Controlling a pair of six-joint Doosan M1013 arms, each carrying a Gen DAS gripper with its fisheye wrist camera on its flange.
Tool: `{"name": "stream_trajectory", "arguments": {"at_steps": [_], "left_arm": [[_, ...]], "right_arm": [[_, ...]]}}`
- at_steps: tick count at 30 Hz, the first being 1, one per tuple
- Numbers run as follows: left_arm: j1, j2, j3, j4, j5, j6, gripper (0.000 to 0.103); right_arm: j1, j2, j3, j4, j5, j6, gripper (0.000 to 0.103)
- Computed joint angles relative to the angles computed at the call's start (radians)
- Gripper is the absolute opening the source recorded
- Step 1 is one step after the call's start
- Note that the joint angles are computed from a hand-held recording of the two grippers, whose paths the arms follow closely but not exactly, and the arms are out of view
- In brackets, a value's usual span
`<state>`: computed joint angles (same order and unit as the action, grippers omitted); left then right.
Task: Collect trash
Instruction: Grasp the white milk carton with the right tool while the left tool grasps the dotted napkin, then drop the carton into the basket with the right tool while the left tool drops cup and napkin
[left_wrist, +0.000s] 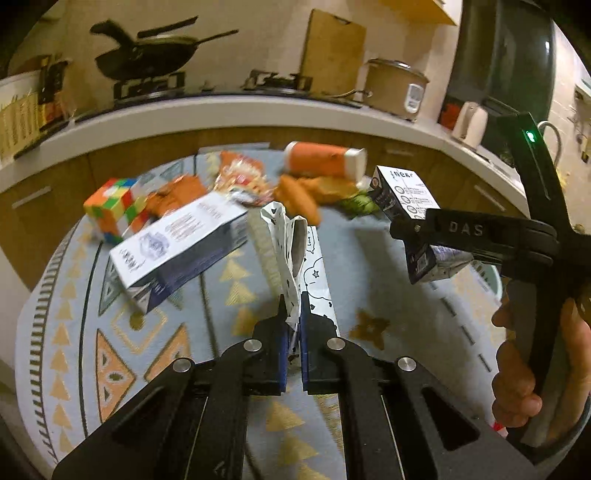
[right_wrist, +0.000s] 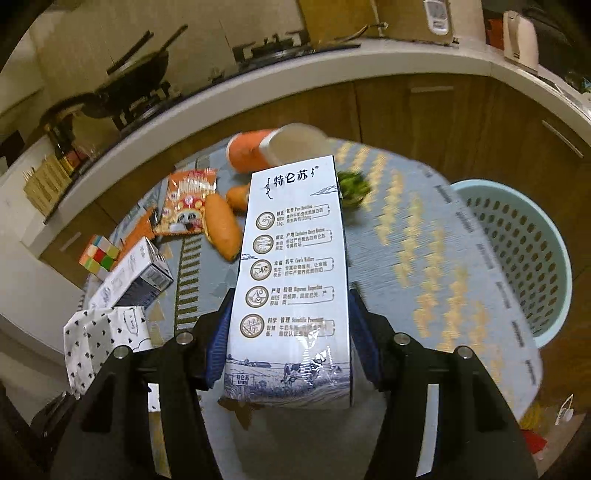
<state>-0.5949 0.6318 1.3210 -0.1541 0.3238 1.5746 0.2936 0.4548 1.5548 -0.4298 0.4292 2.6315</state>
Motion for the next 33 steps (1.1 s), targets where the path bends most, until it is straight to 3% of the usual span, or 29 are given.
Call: {"name": "stream_trajectory", "arguments": {"at_steps": [4,8,16,21,24,28,33], "left_arm": [[-0.013,-0.002,-0.016,-0.031,-0.012,0.053,0.003],[-0.028,0.007,-0.057,-0.093,-0.007,0.141,0.003],[-0.075,0.066,-0.194,-0.17,0.05,0.281,0.003],[-0.101,0.133,-0.318,-0.228,0.147,0.343,0.003],[-0.114,0.194,-0.422,-0.249,0.246,0.349,0.003],[-0.126,0.281,-0.568,-0.259,0.384,0.328,0.003],[-0.146,0.37,-0.712,-0.232,0.489,0.293,0.003]], "right_arm": [[-0.012,-0.032,0.032,-0.064,-0.026,0.078,0.054],[-0.015,-0.068,0.066,-0.288,0.01,0.29,0.054],[-0.059,-0.134,0.143,-0.479,0.044,0.525,0.055],[-0.101,-0.156,0.189,-0.495,0.057,0.591,0.055],[-0.125,-0.156,0.205,-0.464,0.063,0.585,0.055],[-0.162,-0.149,0.23,-0.389,0.048,0.559,0.055],[-0.193,-0.137,0.251,-0.326,0.035,0.534,0.055]]}}
